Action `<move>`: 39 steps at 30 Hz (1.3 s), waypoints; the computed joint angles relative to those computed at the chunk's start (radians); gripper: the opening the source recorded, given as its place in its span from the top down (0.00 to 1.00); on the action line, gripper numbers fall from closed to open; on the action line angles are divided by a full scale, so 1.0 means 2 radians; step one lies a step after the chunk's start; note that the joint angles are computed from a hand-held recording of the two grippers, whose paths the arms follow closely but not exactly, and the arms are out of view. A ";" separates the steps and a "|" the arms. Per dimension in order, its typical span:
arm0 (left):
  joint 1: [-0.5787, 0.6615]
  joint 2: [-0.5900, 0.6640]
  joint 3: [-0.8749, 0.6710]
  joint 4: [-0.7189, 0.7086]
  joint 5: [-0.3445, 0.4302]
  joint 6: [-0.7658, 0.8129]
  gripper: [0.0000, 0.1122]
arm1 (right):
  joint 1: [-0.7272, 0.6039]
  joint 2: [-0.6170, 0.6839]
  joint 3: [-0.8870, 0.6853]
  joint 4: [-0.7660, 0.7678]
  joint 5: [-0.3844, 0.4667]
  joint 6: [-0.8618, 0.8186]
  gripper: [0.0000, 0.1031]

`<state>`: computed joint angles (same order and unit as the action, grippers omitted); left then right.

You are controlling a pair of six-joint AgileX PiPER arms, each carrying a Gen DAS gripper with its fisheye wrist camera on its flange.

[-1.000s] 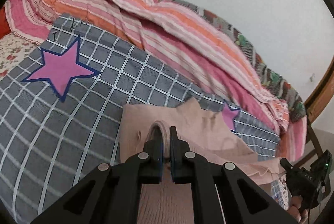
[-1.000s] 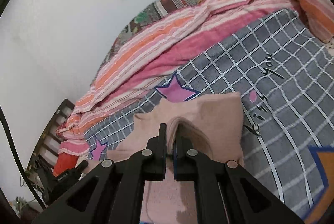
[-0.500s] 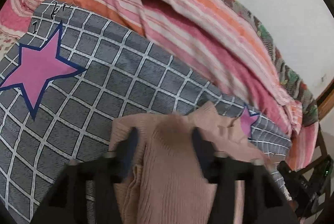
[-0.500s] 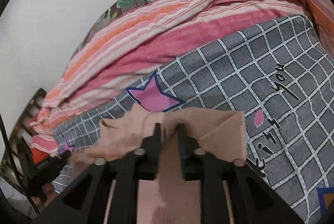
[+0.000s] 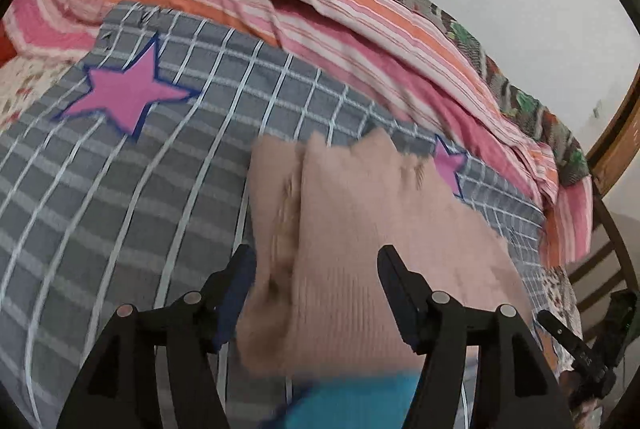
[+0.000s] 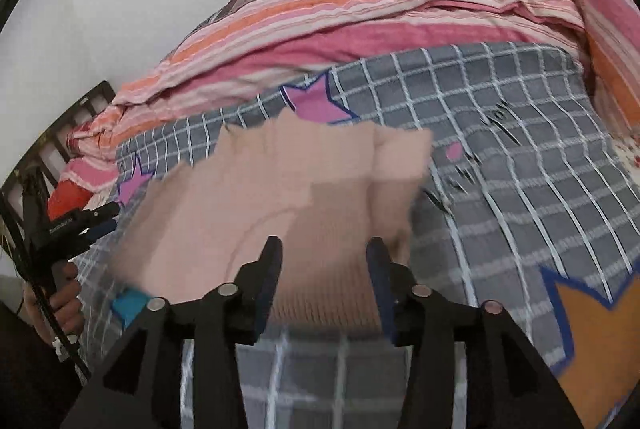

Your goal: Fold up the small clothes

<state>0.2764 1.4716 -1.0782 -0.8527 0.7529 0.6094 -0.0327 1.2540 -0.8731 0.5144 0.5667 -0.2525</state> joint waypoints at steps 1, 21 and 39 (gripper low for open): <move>0.011 -0.017 0.025 -0.016 0.006 0.020 0.44 | -0.011 -0.015 0.014 0.011 0.009 -0.009 0.55; 0.007 0.019 0.083 -0.118 -0.021 0.068 0.60 | -0.038 0.076 0.057 0.280 -0.009 -0.169 0.57; 0.099 -0.149 0.187 -0.086 0.081 0.083 0.91 | -0.081 -0.046 0.089 0.204 0.080 -0.091 0.92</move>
